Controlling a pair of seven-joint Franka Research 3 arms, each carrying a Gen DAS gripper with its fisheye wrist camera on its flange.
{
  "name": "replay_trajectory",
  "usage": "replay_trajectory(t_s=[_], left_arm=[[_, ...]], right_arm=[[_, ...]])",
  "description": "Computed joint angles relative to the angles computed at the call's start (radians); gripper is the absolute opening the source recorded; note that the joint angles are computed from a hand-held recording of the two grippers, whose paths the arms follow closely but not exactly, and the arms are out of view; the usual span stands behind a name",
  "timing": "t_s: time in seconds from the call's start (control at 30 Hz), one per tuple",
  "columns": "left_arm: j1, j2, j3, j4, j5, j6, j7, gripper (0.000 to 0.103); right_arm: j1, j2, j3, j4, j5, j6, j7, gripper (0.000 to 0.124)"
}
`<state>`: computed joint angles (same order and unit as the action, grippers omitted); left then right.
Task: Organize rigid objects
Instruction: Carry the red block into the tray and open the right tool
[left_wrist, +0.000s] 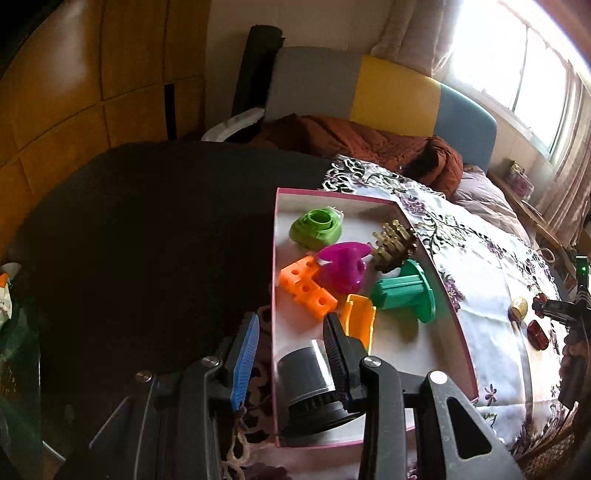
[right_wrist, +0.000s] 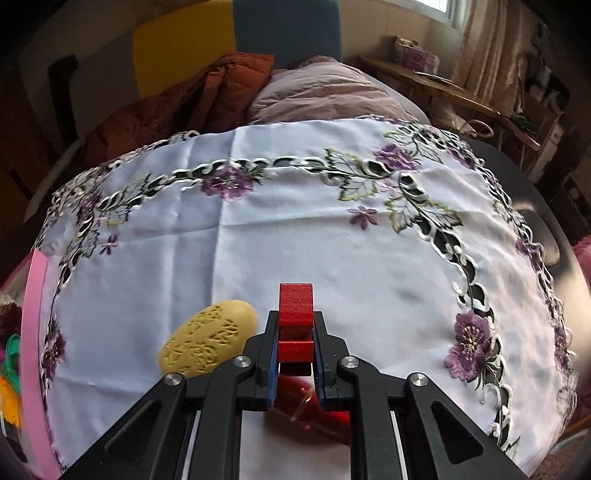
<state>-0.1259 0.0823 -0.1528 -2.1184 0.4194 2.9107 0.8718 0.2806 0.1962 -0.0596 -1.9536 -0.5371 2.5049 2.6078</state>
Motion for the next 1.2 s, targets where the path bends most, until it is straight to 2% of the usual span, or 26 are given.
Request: replay_trajectory(t_s=[0.2,0.33,0.47,0.7,0.8,0.97,1.07,1.2], left_arm=[[0.006,-0.013,0.007,-0.017,0.011,0.005,-0.017,0.036],[0.011,-0.017,0.009,-0.022,0.014,0.003,-0.032,0.036],[0.013,-0.025,0.012,-0.032,0.038,0.014,-0.054,0.036],[0.027,-0.037,0.015,-0.053,0.032,0.020,-0.065,0.036],[0.036,-0.046,0.018,-0.068,0.028,0.021,-0.069,0.036],[0.050,-0.062,0.022,-0.091,0.039,0.023,-0.093,0.036],[0.056,-0.063,0.021,-0.096,0.035,0.023,-0.095,0.036],[0.058,-0.064,0.018,-0.103,0.014,0.028,-0.073,0.036]], right_arm=[[0.000,-0.028,0.010,-0.023,0.019,0.087,-0.025,0.015],[0.010,-0.033,0.035,-0.011,0.058,0.142,-0.087,0.015],[0.035,-0.011,0.068,0.031,0.141,0.183,-0.204,0.015],[0.090,0.067,0.150,0.140,0.382,0.226,-0.535,0.015],[0.113,0.115,0.189,0.205,0.475,0.211,-0.668,0.015],[0.144,0.216,0.242,0.334,0.619,0.116,-0.857,0.015],[0.193,0.282,0.217,0.418,0.631,0.039,-0.886,0.015],[0.242,0.366,0.170,0.520,0.636,-0.035,-0.863,0.015]])
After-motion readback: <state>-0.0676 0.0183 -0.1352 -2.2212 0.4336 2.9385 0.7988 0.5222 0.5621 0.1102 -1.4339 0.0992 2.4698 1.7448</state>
